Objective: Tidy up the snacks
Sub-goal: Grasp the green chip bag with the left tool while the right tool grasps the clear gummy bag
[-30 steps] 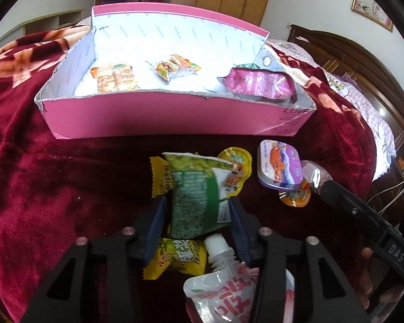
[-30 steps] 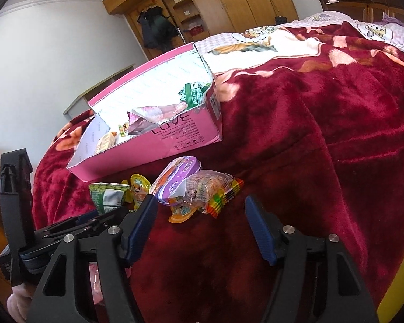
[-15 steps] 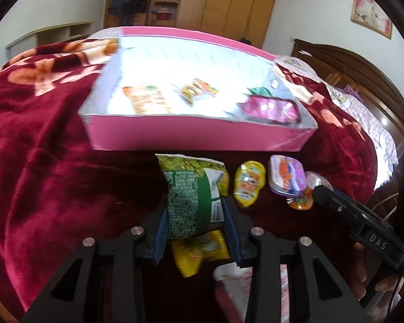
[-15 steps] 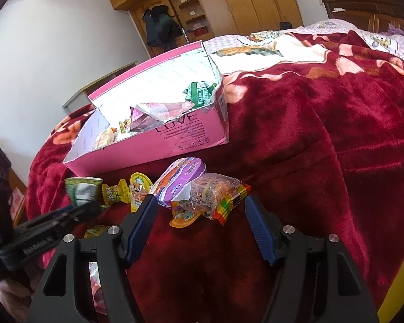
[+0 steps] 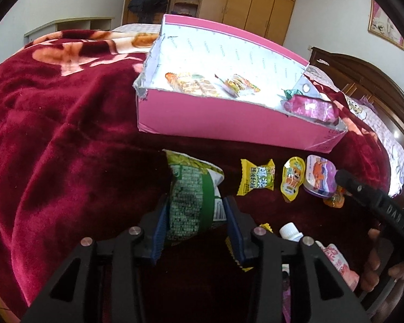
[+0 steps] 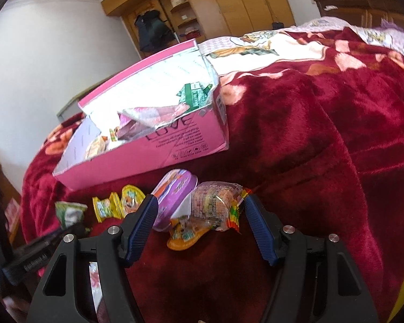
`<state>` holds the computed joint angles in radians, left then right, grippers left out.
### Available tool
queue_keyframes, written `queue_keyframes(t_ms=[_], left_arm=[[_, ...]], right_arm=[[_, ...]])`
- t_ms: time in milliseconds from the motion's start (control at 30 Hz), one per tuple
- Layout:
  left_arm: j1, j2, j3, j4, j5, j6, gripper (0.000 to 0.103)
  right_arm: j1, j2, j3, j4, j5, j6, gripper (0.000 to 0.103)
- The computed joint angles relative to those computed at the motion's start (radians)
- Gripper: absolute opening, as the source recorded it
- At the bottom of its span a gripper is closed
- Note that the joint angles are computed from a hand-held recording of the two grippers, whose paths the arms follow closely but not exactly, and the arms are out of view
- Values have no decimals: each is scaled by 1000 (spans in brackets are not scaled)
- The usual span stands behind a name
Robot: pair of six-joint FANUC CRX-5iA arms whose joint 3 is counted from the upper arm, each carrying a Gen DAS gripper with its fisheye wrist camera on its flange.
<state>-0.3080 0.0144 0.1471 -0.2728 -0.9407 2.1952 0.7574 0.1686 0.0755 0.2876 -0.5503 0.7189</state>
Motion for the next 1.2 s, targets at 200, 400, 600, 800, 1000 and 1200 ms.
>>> queue_keyframes(t_ms=[200,400,600,800,1000,1200], left_arm=[[14,-6,-25,25,28,-4,48],[5,3,-14,5,14,3,49],[1,4,-10,3,7,4,50],[0,-6,-12,3,7,12,48],[-6,-34,-21,-17,16,31,48],[-27,-54,-12,-51,4,57,44]], right_arm=[[8,4,-24,93,-3,-95,56],[6,-8,-71,174,25,-173,44],[18,-19,-100,275,20,-244,43],[32,-58,-140,357,40,-290,42],[42,-96,-168,382,63,-310,42],[59,-118,-175,374,79,-284,42]])
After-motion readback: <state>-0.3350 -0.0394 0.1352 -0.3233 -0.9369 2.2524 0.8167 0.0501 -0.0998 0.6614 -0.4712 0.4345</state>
